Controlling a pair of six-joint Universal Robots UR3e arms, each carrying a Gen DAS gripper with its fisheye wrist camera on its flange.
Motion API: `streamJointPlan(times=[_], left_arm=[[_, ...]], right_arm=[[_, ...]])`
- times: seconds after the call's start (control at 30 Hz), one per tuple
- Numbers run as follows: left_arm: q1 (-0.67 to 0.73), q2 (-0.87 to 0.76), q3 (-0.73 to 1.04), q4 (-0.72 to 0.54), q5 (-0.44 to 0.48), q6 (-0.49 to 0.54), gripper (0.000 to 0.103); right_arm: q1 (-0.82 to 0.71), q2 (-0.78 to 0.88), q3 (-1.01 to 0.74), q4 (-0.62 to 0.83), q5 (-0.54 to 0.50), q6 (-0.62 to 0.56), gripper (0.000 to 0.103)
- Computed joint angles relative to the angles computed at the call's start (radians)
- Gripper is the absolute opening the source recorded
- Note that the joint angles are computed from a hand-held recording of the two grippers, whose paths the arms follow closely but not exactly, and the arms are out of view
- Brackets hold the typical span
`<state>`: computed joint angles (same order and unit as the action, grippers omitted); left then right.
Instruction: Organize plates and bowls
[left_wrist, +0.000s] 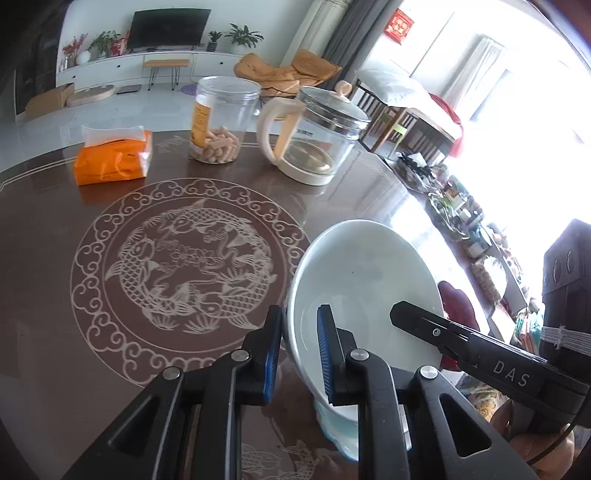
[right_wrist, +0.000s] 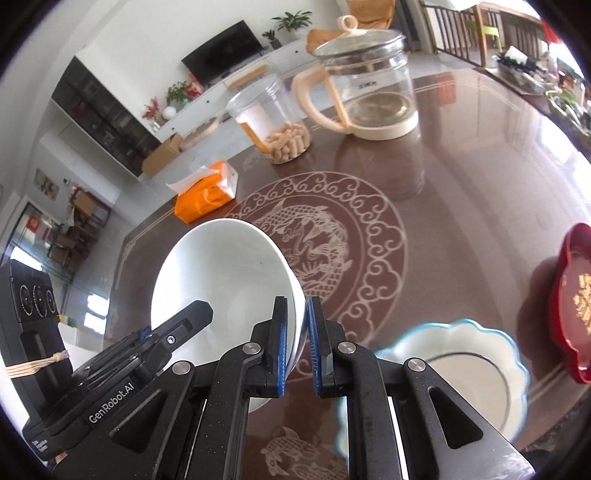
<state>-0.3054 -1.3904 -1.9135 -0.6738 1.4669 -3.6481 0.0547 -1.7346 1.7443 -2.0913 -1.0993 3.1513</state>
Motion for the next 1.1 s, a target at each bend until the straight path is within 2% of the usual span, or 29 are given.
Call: streamJointPlan(times=[0.2,0.4,0.73,1.1], left_arm=[[-0.211,-0.206,0.165,0.004,0.067,-0.070,0.019],[-0.304,-0.329,0.232,-0.013,0.118,-0.114,0.019],[-0.344,-0.397,0.272,-0.049,0.171,-0.122,0.019],[-0.379,-0.454,0.350,-0.115,0.226,-0.088,0.019]], right_arm=[[-0.294,-0.283,0.126,0.287,0.052,-0.217,0.013],[-0.480,-0.415,0.243,0.410,0.083,-0.357,0.013],[-0.489,-0.441,0.383,0.302,0.065,-0.358,0.010],[-0.509,-0.471,0.446,0.256,0.057,-0.371,0.009]])
